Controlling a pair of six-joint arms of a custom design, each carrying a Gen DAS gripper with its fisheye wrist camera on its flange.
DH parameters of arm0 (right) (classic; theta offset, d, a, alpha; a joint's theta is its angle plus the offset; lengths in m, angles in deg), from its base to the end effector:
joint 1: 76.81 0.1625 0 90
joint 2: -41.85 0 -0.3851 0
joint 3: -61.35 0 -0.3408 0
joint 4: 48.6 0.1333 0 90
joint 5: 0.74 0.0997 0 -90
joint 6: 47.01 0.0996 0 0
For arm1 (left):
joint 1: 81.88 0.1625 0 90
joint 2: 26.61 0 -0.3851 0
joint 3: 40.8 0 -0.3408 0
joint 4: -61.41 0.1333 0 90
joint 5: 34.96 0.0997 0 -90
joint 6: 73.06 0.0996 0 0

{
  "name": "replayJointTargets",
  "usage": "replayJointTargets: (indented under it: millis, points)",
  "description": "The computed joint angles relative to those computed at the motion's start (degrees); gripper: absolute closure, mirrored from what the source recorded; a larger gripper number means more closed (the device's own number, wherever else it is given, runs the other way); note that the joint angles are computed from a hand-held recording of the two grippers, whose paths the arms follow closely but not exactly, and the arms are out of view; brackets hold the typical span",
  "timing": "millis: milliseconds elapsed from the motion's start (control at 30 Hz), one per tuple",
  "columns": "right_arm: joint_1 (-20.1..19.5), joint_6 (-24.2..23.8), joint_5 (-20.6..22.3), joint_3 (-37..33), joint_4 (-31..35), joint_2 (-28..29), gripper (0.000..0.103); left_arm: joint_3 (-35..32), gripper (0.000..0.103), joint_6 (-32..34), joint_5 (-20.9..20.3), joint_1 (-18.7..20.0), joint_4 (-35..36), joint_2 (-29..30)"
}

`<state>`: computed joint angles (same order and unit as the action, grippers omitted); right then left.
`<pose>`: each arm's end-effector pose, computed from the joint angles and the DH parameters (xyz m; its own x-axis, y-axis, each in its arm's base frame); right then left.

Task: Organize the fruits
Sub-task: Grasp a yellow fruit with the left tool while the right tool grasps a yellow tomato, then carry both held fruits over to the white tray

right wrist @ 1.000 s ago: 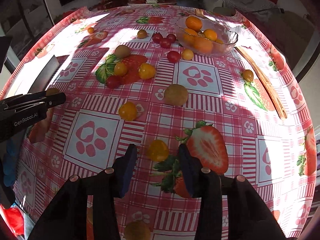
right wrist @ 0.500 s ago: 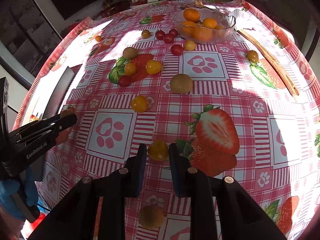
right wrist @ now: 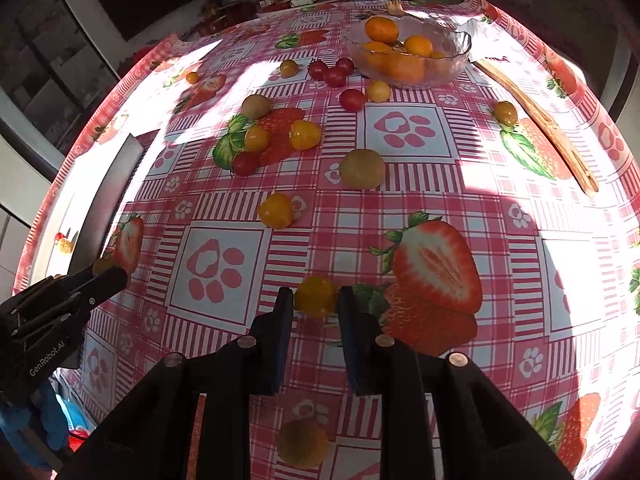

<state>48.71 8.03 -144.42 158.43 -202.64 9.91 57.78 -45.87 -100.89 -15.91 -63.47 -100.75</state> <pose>0.3735 -0.4320 -0.0039 -0.7471 0.4625 0.4773 0.0549 0.7586 -0.6492 -0.0570 -0.5549 0.3206 -0.5855 0.6811 -0.4396 0.7510 0.6599 0.0221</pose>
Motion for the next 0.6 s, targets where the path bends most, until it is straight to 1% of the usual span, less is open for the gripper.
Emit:
replayJointTargets:
  millis: [67,233,367,600]
  points:
    - [0.0,0.1,-0.3,-0.7,1.8,0.1,0.080,0.0,0.076,0.0,-0.3,-0.1,0.1,-0.3]
    - [0.8,0.4,-0.5,0.1,0.1,-0.4,0.080,-0.1,0.076,0.5,-1.1,-0.1,0.4,-1.5]
    - [1.6,0.1,-0.2,-0.6,0.5,-0.6,0.080,-0.6,0.076,0.6,-1.6,0.1,0.9,-2.5]
    - [2.8,-3.6,1.2,-5.0,-0.5,1.2,0.080,-2.5,0.076,0.8,-1.8,1.3,0.9,-3.5]
